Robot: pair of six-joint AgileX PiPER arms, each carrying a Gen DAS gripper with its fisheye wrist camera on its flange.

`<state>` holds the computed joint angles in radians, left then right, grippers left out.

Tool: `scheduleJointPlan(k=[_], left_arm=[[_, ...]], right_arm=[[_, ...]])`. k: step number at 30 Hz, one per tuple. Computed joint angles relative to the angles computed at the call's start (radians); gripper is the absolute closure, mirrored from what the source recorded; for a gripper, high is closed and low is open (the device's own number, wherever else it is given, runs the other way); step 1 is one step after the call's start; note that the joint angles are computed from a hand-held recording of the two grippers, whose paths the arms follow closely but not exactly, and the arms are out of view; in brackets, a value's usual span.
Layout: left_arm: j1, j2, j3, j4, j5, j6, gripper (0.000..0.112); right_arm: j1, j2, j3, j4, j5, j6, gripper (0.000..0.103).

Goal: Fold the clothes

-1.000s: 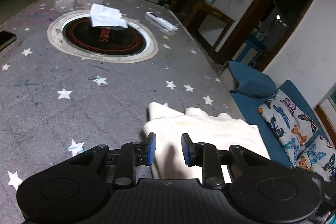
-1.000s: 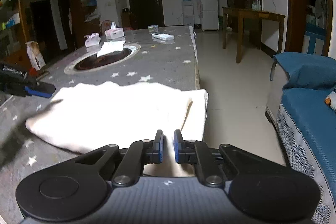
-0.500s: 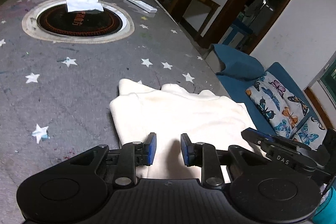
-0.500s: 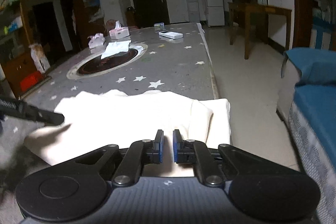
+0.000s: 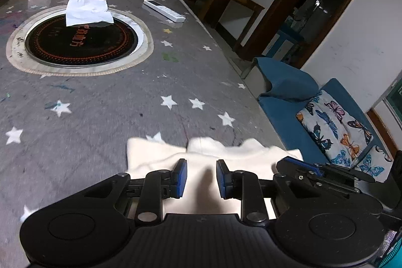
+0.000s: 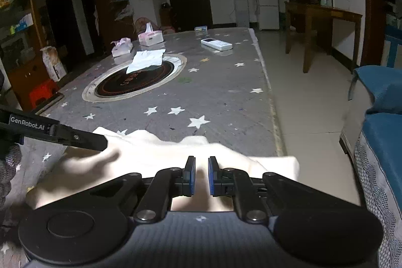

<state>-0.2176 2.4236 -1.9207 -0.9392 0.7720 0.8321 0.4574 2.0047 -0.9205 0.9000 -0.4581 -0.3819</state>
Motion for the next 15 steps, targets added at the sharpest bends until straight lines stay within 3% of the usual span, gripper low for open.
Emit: scheduleJointPlan(k=[3,8,11,15], left_arm=[[-0.008,0.058,-0.094,0.058,0.023,-0.081,0.085],[-0.006,0.081,-0.119,0.048,0.029,-0.083,0.083],[-0.005,0.053,-0.075,0.034,0.016,-0.057,0.083],[-0.005,-0.014,0.034,-0.010,-0.016,0.030,0.081]], right_arm=[[-0.031,0.049,-0.072,0.016,0.050,-0.044,0.094],[-0.039,0.065,-0.087,0.003,0.053,-0.034,0.092],[-0.027,0.054,-0.076,0.016,0.042,-0.045,0.082],[0.010,0.019,-0.040,0.057,0.009,-0.067,0.077]])
